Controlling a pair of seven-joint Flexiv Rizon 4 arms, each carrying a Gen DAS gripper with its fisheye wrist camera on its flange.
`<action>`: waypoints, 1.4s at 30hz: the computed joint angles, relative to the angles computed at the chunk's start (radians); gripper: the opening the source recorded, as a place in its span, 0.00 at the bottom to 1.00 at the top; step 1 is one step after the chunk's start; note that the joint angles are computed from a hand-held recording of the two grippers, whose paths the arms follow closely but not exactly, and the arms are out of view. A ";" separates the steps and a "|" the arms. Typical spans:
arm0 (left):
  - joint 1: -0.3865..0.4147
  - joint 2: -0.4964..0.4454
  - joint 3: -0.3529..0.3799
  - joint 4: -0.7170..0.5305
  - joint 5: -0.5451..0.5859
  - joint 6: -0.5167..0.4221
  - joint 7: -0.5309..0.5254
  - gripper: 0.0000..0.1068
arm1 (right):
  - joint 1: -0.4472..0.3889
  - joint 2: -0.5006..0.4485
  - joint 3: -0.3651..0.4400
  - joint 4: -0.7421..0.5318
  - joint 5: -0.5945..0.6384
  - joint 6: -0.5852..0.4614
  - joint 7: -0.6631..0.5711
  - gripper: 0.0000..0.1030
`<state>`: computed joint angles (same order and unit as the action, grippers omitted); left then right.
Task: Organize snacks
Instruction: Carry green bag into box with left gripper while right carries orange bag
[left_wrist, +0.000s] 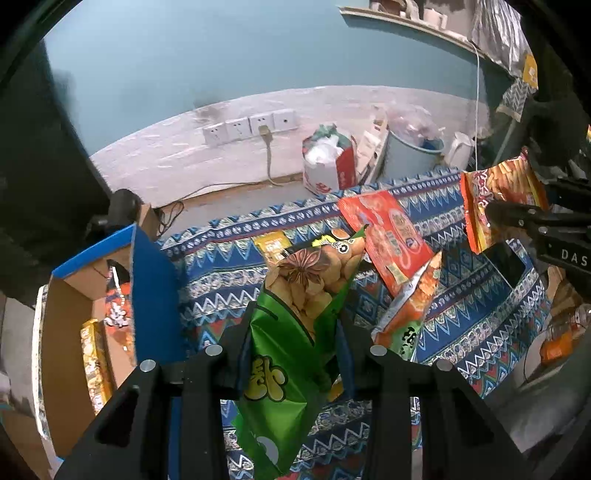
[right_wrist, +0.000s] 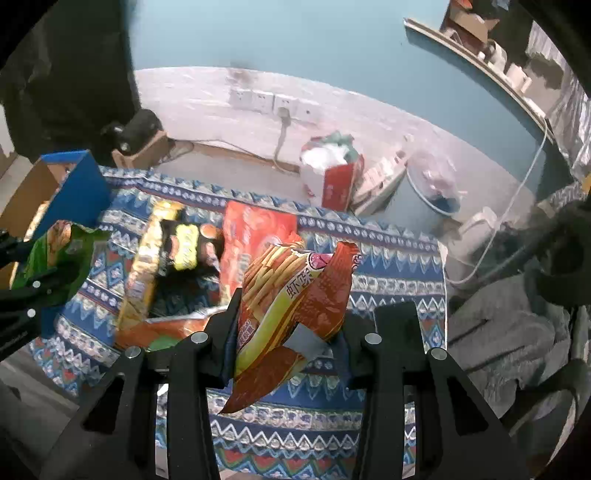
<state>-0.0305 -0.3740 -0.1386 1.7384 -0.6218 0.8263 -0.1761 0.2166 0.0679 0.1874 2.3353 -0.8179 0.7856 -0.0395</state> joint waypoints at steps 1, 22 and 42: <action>0.003 0.001 0.000 -0.003 -0.004 0.001 0.001 0.36 | 0.002 -0.003 0.000 -0.009 -0.010 0.000 -0.001 0.39; 0.060 -0.046 0.006 -0.092 -0.041 0.055 -0.021 0.36 | 0.047 -0.144 -0.041 -0.188 -0.130 0.073 -0.035 0.39; 0.146 -0.172 0.008 -0.251 0.024 0.094 -0.135 0.36 | 0.158 -0.379 -0.117 -0.462 -0.096 0.156 -0.193 0.39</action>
